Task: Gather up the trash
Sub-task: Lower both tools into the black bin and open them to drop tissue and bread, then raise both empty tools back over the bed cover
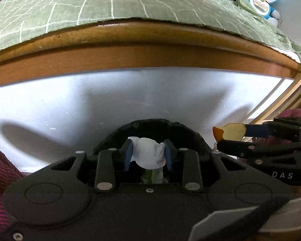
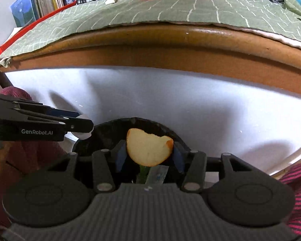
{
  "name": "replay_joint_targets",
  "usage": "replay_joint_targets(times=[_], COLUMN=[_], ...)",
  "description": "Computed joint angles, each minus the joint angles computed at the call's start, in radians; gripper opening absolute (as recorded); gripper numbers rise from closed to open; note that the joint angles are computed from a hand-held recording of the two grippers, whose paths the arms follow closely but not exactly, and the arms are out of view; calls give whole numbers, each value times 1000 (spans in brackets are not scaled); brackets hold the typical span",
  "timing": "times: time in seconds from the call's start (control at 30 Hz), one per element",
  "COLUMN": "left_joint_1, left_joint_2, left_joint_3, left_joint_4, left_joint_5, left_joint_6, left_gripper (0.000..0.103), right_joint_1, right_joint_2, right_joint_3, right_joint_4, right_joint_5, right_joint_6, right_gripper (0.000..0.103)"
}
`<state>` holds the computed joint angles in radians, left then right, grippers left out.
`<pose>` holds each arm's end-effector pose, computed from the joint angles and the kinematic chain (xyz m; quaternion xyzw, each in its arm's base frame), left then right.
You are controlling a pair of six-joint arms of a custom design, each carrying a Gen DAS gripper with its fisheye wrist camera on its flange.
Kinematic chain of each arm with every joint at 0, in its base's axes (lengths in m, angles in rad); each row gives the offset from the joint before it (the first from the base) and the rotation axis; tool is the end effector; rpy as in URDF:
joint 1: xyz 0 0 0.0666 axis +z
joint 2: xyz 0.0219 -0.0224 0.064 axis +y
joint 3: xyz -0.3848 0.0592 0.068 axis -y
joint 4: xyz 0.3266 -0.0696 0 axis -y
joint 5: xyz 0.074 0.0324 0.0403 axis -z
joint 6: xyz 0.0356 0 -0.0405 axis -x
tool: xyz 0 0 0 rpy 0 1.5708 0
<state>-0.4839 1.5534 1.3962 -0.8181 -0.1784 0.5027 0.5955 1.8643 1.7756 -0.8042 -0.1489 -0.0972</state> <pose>0.4159 -0.2119 0.3750 -0.0351 0.9519 -0.0634 0.2977 0.4873 0.3361 0.3652 -0.2559 0.9054 0.1785 0.2881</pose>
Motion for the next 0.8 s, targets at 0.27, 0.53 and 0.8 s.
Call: replay_joint_targets(times=[0.27,0.53,0.8], left_joint_1=[-2,-10,-9], left_joint_2=[-12,-36,-95], left_joint_3=[-10,-8,34], left_joint_4=[7,13,54], left_joint_5=[-8,-38,-71], left_joint_6=[3,-16,-78], left_gripper=[57,67,73], right_joint_1=[-5,-9,-27], right_joint_2=[-1,-19,-50], right_joint_3=[2,-4,39], right_joint_4=[5,24,86], right_joint_5=[-11,-12,-37], right_joint_6=[7,6,2], right_gripper=[73,73,74])
